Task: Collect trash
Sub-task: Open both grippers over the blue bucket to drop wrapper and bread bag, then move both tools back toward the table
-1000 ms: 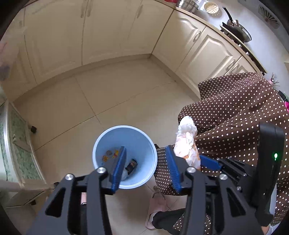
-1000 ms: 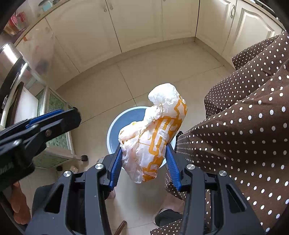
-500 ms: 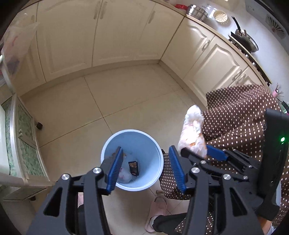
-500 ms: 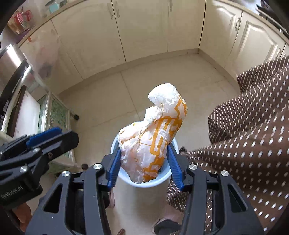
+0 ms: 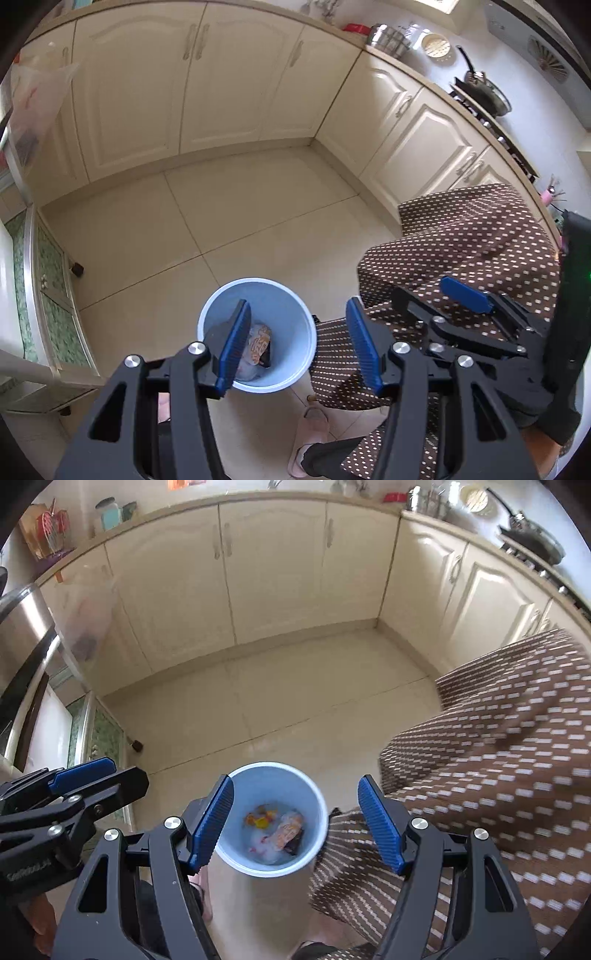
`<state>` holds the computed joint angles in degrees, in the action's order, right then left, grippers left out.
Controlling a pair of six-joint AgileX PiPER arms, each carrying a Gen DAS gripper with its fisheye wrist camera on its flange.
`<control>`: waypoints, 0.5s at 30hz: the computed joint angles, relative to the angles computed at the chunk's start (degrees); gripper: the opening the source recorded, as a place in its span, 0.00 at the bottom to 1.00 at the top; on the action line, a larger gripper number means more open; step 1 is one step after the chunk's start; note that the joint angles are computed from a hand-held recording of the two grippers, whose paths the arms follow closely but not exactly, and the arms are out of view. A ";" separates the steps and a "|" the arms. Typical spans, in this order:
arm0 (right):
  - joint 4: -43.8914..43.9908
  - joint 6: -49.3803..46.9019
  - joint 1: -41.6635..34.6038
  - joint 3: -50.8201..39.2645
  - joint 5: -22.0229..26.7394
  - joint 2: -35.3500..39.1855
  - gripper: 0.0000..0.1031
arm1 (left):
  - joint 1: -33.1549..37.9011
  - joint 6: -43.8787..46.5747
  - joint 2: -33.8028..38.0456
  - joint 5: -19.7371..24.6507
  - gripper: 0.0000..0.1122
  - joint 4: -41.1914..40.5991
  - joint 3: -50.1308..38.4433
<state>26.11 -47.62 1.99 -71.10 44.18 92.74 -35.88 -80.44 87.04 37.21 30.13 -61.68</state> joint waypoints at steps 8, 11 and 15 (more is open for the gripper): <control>7.27 -7.65 -12.84 -1.43 8.17 -11.40 0.66 | -11.13 -2.29 -0.22 10.34 0.51 6.57 -12.02; 11.19 -10.80 -21.24 -5.22 13.70 -13.16 0.67 | -15.25 -1.76 1.81 13.40 0.54 8.40 -18.19; 15.58 -15.01 -31.50 -10.31 19.17 -12.42 0.70 | -20.28 1.84 7.66 18.51 0.59 9.99 -29.81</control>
<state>41.70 -62.62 -29.51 -81.41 63.34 80.32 -56.16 -78.60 94.69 55.73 40.11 -91.48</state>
